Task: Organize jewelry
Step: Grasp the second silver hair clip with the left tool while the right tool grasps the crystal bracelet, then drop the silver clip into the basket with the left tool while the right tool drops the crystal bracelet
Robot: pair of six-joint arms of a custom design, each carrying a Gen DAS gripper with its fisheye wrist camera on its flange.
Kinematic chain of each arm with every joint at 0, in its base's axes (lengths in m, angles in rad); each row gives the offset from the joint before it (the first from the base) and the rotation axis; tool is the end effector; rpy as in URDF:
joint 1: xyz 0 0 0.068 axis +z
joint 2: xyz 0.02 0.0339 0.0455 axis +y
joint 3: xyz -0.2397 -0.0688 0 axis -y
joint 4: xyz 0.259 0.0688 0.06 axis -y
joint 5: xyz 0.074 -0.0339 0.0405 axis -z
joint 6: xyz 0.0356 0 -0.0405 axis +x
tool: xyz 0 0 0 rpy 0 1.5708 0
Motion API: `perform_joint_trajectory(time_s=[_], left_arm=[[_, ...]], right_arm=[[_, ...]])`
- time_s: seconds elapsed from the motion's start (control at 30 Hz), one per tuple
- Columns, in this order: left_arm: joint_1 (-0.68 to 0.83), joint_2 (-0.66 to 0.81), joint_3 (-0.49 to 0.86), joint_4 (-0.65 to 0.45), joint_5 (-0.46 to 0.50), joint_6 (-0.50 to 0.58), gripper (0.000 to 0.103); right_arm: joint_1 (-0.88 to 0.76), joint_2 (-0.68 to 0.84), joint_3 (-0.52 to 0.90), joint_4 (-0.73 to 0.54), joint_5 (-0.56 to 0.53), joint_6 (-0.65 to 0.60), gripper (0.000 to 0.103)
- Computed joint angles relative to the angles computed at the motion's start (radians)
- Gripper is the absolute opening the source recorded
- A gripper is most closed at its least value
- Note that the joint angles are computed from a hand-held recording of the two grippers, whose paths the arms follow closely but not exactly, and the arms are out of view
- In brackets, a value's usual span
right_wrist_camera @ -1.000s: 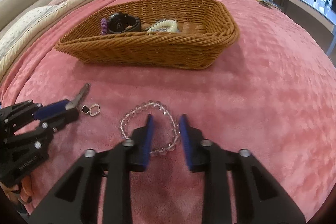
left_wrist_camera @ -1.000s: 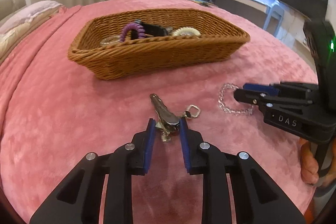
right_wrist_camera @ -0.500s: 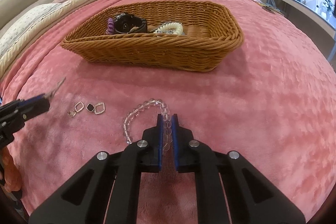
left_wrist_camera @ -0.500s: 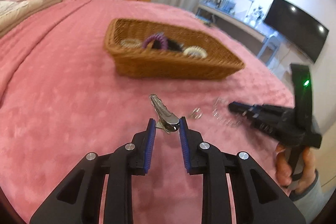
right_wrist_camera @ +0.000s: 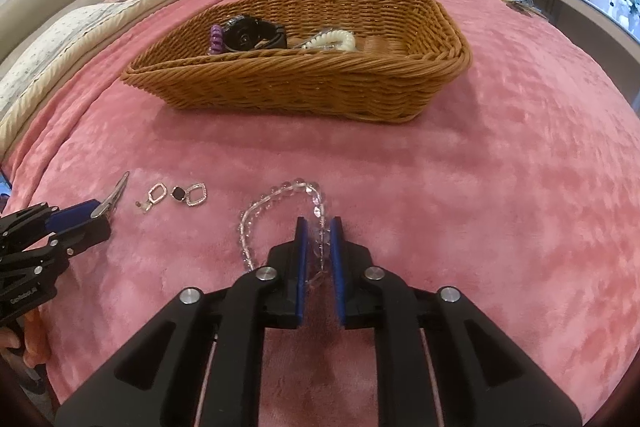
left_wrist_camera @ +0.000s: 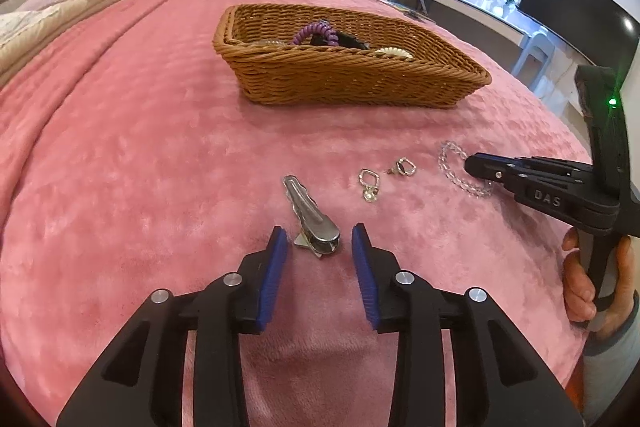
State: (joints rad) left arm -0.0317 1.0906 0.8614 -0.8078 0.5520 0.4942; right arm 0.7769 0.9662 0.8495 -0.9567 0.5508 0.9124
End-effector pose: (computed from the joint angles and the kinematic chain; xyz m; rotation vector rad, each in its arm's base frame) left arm 0.2275 -0.0259 0.2359 0.8216 2.3209 -0.5229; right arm 0.1541 0.1254 0.2485 0.3358 2.3937 0.0055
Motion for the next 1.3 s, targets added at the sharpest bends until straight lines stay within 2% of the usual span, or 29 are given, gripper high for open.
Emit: perform_joint_trajectory(time_s=[0.07,0.2,0.27,0.3,0.37,0.47,0.6,0.8,1.0,1.1,1.2,1.3], left_arm=[[-0.027,-0.006,-0.007,0.024,-0.036,-0.025,0.035],[-0.081,-0.017,-0.017,0.063,-0.103,-0.067,0.034],[-0.093,-0.025,-0.026,0.077,-0.120,-0.073,0.021],[-0.090,-0.029,-0.029,0.080,-0.117,-0.074,0.022],[-0.075,-0.036,-0.034,0.083,-0.098,-0.072,0.021],[-0.051,-0.055,-0.044,0.086,-0.057,-0.064,0.021],[-0.017,-0.110,-0.065,0.094,0.004,-0.048,0.021],[0.041,-0.183,-0.059,0.076,0.136,-0.046,0.021],[0.071,-0.227,0.021,0.032,0.204,-0.080,0.021],[0.064,-0.209,0.087,0.031,0.230,-0.109,0.021],[0.015,-0.184,0.155,0.075,0.206,-0.158,0.021],[-0.039,-0.147,0.208,0.143,0.182,-0.213,0.021]], right_arm=[[0.009,-0.003,-0.001,0.003,0.010,0.003,0.018],[-0.028,0.010,-0.004,0.018,-0.021,-0.012,0.019],[-0.038,0.013,-0.003,0.025,-0.029,-0.024,0.019],[-0.036,0.018,-0.001,0.024,-0.026,-0.027,0.019],[-0.012,0.040,0.013,0.017,-0.009,-0.035,0.006],[0.045,0.068,0.039,-0.004,0.054,-0.014,0.006],[0.123,0.012,0.037,-0.019,0.132,0.019,0.006],[0.186,-0.043,0.055,-0.025,0.154,0.039,0.006],[0.288,-0.027,0.204,-0.139,0.268,0.089,0.006],[0.310,0.008,0.308,-0.208,0.327,0.074,0.006],[0.277,0.046,0.439,-0.240,0.368,-0.017,0.006],[0.201,0.068,0.512,-0.193,0.370,-0.140,0.006]])
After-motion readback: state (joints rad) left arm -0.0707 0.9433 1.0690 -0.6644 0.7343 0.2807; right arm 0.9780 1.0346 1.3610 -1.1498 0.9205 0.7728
